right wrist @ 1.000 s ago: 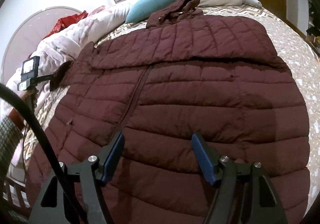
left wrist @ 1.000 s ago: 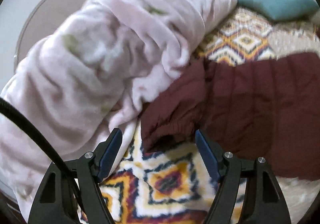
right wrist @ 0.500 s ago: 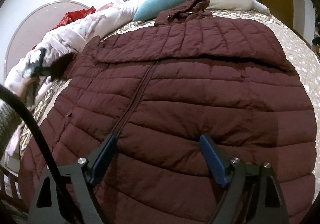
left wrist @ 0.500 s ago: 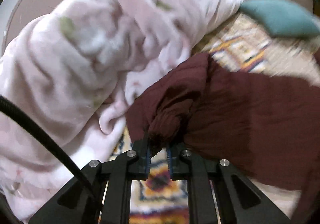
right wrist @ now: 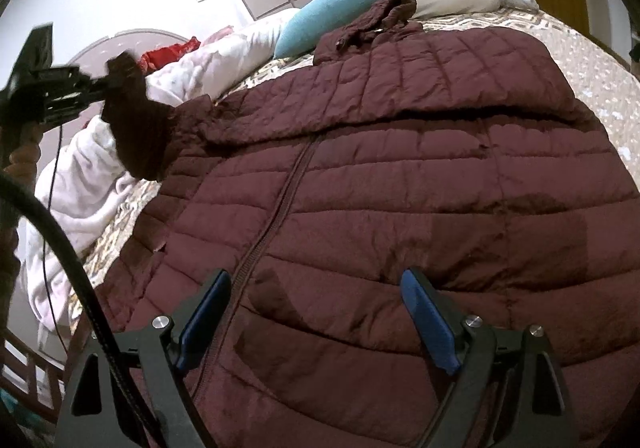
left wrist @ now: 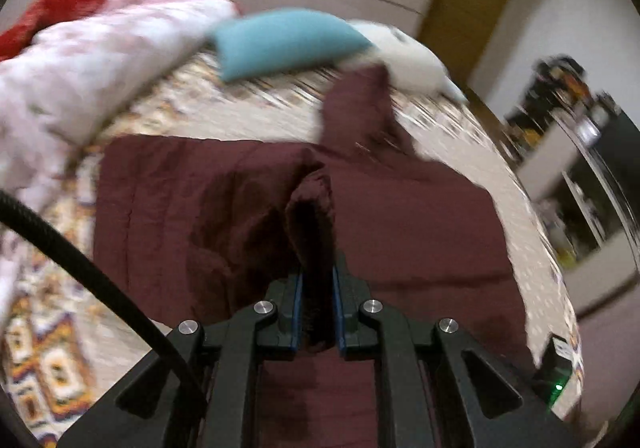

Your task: Fold large clothes

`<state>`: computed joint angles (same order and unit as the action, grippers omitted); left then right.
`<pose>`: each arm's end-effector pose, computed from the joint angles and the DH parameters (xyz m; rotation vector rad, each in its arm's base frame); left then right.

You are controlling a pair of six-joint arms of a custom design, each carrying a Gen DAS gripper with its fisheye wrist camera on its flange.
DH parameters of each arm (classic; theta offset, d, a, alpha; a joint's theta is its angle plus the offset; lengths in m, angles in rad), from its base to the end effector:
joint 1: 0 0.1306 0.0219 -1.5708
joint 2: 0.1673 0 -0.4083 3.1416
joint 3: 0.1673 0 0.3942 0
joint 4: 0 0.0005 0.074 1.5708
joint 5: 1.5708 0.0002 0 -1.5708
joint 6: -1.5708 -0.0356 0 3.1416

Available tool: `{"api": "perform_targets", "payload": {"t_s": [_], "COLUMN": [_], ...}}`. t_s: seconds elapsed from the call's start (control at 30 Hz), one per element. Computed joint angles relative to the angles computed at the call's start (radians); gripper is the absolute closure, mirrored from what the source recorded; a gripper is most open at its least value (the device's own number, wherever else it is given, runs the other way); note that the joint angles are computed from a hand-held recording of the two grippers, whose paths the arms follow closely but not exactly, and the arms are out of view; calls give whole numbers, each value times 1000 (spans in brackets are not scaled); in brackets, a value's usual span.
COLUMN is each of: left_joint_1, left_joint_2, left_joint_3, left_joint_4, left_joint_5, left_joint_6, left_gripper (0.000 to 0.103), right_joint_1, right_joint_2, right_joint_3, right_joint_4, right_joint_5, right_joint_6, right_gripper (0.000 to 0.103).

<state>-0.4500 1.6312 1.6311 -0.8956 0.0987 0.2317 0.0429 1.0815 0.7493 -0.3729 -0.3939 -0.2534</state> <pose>0.5174 -0.2544 0.4428 0.3162 2.4868 -0.4108 0.3457 0.0280 0.3199 0.0304 2.2820 0.6035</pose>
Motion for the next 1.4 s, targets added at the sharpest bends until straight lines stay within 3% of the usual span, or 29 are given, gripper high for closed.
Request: {"api": "perform_targets", "payload": {"t_s": [0.1, 0.17, 0.23, 0.33, 0.47, 0.53, 0.6, 0.77, 0.93, 1.03, 1.07, 1.1, 1.13, 1.17, 1.3, 1.4], "left_joint_1": [-73, -100, -110, -115, -126, -125, -113, -86, -55, -41, -34, -31, -26, -19, 1, 5], "left_joint_2": [49, 50, 9, -88, -238, -325, -403, -548, -637, -649, -649, -650, -650, -649, -631, -614], "left_joint_3": [18, 1, -59, -175, -335, -429, -510, -661, -746, -770, -776, -778, -781, -785, -786, -784], "left_joint_4": [-37, -42, -1, 58, 94, 109, 127, 127, 129, 140, 139, 139, 145, 155, 177, 189], "left_joint_5": [-17, -45, -69, -133, -357, -446, -477, -555, -544, -546, -546, -546, -547, -548, -536, -525], "left_joint_6": [17, 25, 39, 32, 12, 19, 26, 91, 143, 140, 135, 131, 128, 124, 127, 133], "left_gripper": [86, 64, 54, 51, 44, 43, 43, 40, 40, 40, 40, 40, 40, 40, 40, 40], "right_joint_1": [-20, -26, -24, -24, -17, -15, -9, 21, 121, 141, 148, 158, 166, 167, 174, 129], "right_joint_2": [-2, -2, -3, -4, -5, 2, 0, 1, 196, 285, 319, 337, 351, 354, 290, 247], "right_joint_3": [-9, -13, -14, -14, -10, 13, 52, 130, 292, 335, 355, 371, 400, 421, 511, 565], "right_joint_4": [22, 30, 31, 32, 20, -25, -97, -72, -127, -108, -118, -133, -173, -205, -303, -338], "right_joint_5": [-44, -58, -56, -56, -44, -36, -10, -72, 44, 16, 10, 35, 65, 53, 152, 192], "right_joint_6": [-20, -28, -29, -29, -24, -21, -44, -155, -190, -264, -291, -304, -293, -272, -83, -21], "right_gripper": [13, 13, 13, 13, 13, 14, 17, 17, 18, 24, 36, 61, 74, 79, 81, 81]}}
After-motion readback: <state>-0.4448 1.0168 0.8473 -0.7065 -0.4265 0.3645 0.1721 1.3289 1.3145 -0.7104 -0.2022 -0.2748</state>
